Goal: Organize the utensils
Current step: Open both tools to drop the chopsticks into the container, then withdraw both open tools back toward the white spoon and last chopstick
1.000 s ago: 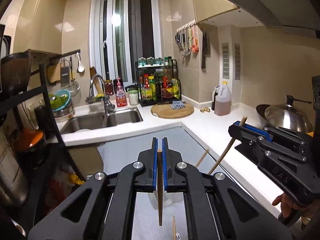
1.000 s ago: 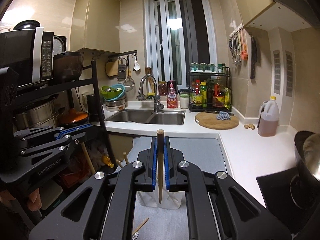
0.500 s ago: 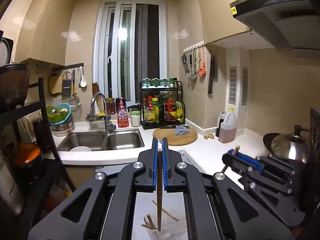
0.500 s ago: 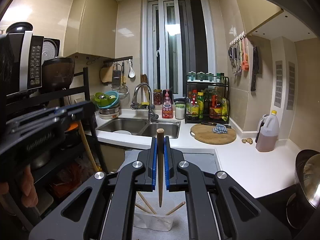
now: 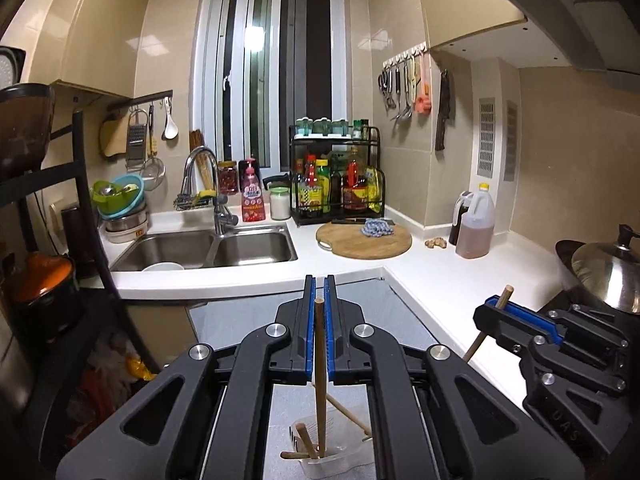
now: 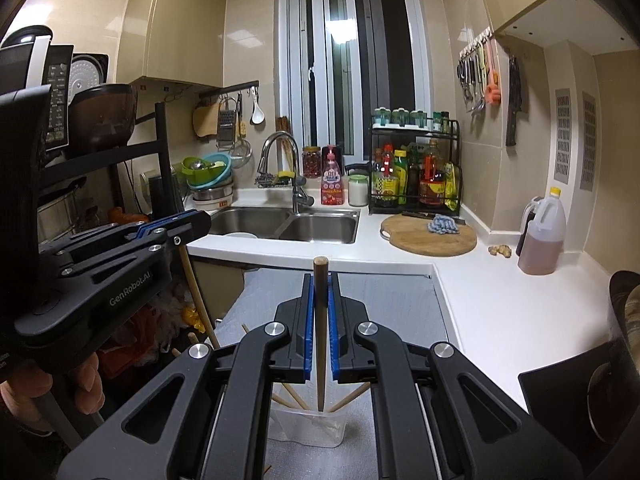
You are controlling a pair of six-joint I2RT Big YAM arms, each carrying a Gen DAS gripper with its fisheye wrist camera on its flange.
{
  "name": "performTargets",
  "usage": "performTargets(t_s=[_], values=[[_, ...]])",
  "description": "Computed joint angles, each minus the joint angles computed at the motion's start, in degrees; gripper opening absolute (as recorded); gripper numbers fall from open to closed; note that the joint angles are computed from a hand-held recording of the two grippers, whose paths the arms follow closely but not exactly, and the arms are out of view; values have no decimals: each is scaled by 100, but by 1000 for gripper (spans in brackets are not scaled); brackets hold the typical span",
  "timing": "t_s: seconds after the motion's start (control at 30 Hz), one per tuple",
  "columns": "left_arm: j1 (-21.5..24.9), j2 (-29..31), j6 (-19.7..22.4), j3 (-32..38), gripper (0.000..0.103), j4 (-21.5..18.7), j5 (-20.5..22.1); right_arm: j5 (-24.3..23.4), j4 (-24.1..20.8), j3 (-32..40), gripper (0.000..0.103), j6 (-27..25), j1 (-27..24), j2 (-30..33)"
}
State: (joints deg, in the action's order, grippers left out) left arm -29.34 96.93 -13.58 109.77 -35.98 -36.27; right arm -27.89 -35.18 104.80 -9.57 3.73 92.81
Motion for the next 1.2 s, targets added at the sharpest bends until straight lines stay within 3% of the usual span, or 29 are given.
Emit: performTargets(t_s=[0.03, 0.07, 0.1, 0.13, 0.2, 0.3, 0.37, 0.5, 0.77, 1.0, 1.2], values=[[4, 7, -24, 2, 9, -100, -52, 47, 11, -35, 13, -2, 3, -6], [-3, -7, -48, -18, 36, -147, -125, 70, 32, -97, 20, 14, -2, -23], [-25, -44, -101, -72, 77, -163, -271, 70, -16, -131, 45, 2, -10, -30], [-70, -184, -174, -322, 86, 73, -573, 106, -16, -228, 61, 28, -20, -75], [-128, -400, -275, -681, 90, 378, -871, 133, 137, -473, 61, 63, -48, -195], [-198, -574, -563, -878, 90, -92, -856, 169, 298, -868, 69, 72, -103, -414], [-285, -695, -693, -1086, 95, -226, -994, 162, 401, -1140, 74, 180, -151, -578], [-484, -1003, -1076, -1597, 95, -519, -1130, 29, 405, -1691, 82, 361, -278, -953], [-1013, -1712, -2397, -2749, 95, -1354, -1499, -218, 154, -2945, 84, 363, -558, -1839], [-1656, -1991, -3551, -3428, 95, -2151, -1987, -260, 178, -4050, 84, 305, -774, -2650], [-2095, -2107, -4768, -3841, 95, -2744, -2112, -178, 650, -5201, 84, 181, -830, -3324]])
